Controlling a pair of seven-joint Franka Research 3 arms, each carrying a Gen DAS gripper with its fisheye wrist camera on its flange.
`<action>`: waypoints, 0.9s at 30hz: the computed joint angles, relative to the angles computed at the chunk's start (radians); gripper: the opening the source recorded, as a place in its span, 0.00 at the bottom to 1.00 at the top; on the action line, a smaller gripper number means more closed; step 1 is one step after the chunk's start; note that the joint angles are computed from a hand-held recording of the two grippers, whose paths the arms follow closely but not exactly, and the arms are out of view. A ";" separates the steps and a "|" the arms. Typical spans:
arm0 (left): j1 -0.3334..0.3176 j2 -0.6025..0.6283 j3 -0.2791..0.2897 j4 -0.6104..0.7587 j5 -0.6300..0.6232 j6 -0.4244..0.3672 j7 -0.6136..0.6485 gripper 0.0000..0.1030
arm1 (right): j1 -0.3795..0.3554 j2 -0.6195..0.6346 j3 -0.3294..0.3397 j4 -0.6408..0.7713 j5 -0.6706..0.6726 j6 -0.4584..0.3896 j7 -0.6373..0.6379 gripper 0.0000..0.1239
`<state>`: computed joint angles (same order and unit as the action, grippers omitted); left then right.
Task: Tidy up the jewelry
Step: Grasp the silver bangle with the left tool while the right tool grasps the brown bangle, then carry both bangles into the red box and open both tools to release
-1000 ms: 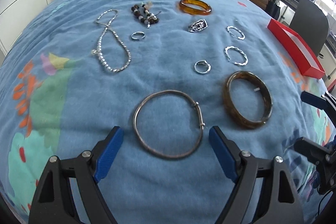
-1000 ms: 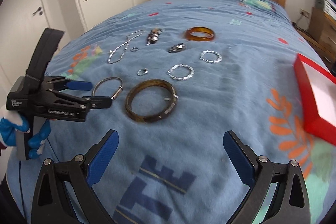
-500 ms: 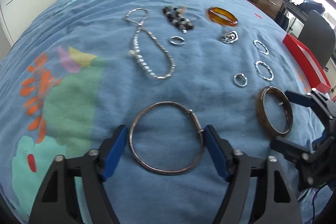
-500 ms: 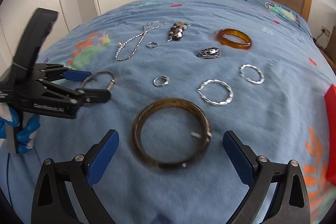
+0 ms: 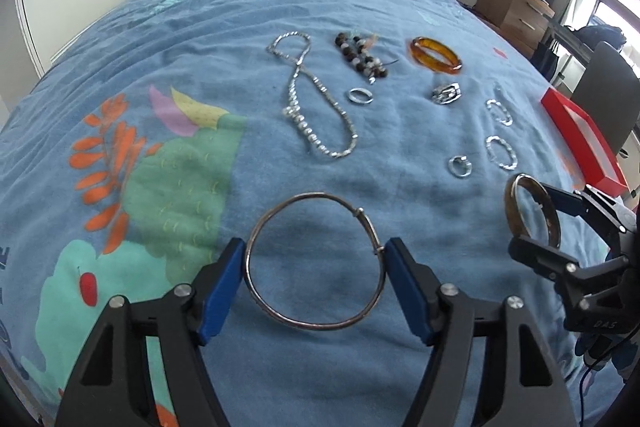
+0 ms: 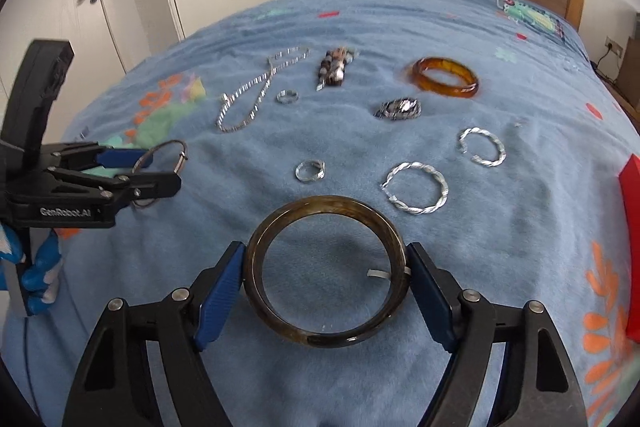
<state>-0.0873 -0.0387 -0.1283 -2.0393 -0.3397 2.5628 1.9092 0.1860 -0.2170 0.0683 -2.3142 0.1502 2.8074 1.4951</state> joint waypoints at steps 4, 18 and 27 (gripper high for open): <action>-0.015 -0.023 -0.010 0.004 0.002 -0.015 -0.004 0.67 | 0.007 -0.068 -0.017 -0.042 0.050 0.021 -0.009 0.64; -0.181 0.101 -0.130 0.267 -0.034 -0.099 0.005 0.67 | -0.221 -0.368 -0.110 -0.184 -0.011 -0.071 -0.074 0.64; -0.330 0.436 -0.234 0.708 0.164 -0.194 -0.075 0.67 | -0.325 -0.276 -0.258 -0.083 0.022 -0.136 -0.325 0.64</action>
<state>-0.4173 0.3976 -0.3622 -1.3313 -0.1757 2.3691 1.8338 -0.1393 -0.4927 -0.1899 -2.3969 0.1722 2.6717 1.1700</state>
